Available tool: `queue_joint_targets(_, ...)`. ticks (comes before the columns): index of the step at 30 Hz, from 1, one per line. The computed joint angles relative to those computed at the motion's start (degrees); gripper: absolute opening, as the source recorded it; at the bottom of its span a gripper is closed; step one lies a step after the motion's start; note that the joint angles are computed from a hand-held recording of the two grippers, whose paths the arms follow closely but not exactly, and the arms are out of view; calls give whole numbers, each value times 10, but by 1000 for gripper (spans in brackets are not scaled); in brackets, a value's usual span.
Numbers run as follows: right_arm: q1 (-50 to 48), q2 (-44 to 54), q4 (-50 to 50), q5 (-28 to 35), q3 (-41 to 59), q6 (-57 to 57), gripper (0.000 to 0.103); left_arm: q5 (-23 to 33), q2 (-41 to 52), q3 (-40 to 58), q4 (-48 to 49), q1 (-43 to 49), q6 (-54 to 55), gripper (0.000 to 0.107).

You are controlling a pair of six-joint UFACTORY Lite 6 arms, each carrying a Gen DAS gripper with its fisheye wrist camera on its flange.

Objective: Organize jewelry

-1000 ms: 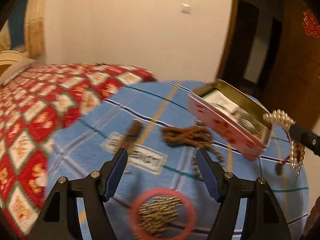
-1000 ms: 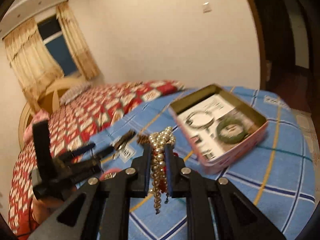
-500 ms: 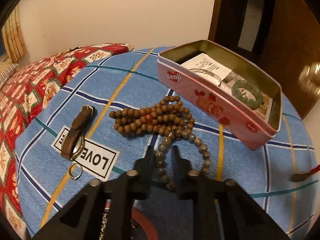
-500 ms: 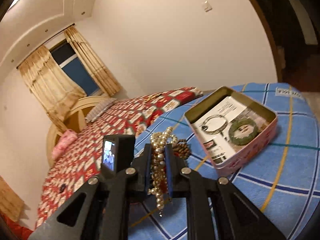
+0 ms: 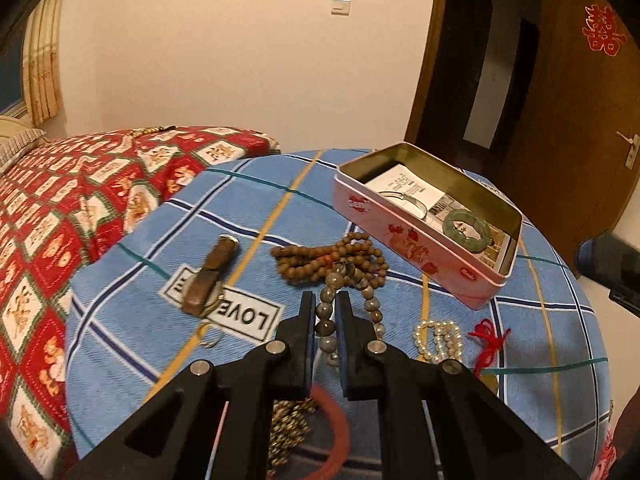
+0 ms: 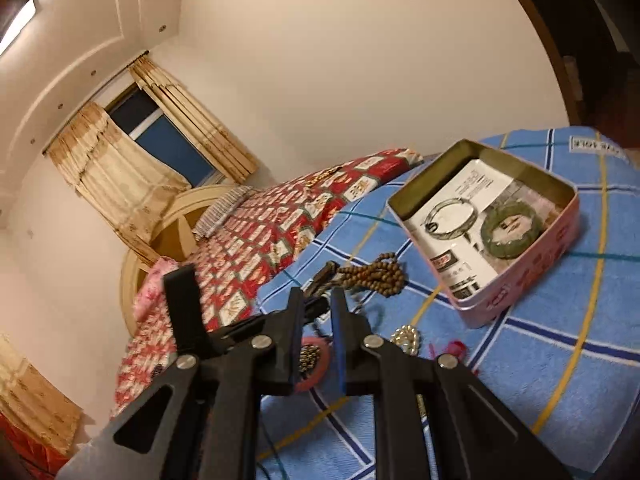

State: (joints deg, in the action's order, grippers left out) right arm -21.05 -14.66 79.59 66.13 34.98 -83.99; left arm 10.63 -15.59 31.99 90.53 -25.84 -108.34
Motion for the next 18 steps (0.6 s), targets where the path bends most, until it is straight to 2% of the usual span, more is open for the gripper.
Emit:
queue_joint_targets(3, 12, -28, -18, -49, -12, 7, 20, -3, -23, -10, -36, 5, 38, 8)
queue_joint_targets(5, 30, -51, -42, -118, -30, 18, 23, 1, -31, -15, -41, 3, 42, 8)
queue_joint_targets(8, 62, -41, -76, -199, -43, 34, 37, -22, -11, -9, 2, 16, 14, 9)
queue_joint_targets(9, 75, -30, -78, -216, -46, 33, 39, -23, 2, -4, -6, 16, 27, 9)
queue_joint_targets(10, 90, -18, -74, -233, -49, 27, 39, -18, 15, 2, -39, 13, 63, 14)
queue_joint_targets(13, 154, 27, -47, -304, -46, 5, 39, 11, 19, 3, -104, -10, 133, 61)
queue_joint_targets(15, 183, 81, -41, -328, -27, 6, 39, 21, -10, -14, -79, -19, 104, 64)
queue_joint_targets(16, 184, 93, -36, -324, -25, 0, 37, 13, -22, -19, -92, -16, 115, 64)
queue_joint_targets(17, 181, 88, -15, -323, -30, -24, 31, 0, -32, -21, -128, -10, 149, 64)
queue_joint_targets(18, 175, 85, -18, -315, -30, -24, 6, -14, -41, -23, -152, -5, 165, 64)
